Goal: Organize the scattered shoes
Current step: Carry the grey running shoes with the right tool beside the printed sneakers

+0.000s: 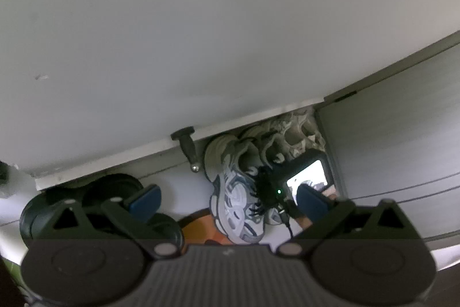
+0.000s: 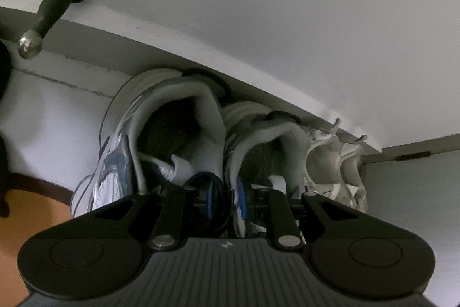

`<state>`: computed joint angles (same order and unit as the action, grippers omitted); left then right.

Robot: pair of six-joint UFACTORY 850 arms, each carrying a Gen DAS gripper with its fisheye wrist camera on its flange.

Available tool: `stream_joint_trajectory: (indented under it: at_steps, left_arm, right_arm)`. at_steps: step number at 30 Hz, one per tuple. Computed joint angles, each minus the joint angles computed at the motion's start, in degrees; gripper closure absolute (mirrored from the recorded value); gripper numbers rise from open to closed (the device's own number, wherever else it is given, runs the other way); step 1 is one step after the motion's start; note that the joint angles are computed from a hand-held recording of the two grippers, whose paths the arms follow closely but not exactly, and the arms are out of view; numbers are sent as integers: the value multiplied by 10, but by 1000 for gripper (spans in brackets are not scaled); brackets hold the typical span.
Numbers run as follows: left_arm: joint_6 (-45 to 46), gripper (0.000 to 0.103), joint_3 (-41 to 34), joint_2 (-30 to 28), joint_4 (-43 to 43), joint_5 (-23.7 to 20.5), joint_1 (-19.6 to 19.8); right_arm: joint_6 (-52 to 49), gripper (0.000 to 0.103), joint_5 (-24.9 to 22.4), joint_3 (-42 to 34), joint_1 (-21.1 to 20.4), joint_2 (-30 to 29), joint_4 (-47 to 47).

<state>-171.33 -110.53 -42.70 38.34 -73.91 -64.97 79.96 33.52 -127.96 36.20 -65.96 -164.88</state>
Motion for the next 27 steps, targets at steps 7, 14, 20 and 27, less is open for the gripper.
stream_joint_trajectory:
  at_steps: [7,14,20,27]
  left_arm:
    - [10,2,5,1,-1,14,2]
    - [5,2,1,1,2,0,-2]
    - [-1,2,-7,-2,5,-7,-1]
    - [64,2,-74,-41,-10,-18,11]
  right_arm:
    - [-40,84,15,-4,-3,-2,14]
    - [-48,84,72,-81,1,-41,-18]
    - [88,57,56,-78,7,-35,-25]
    - [76,40,23,18,-15,41,112]
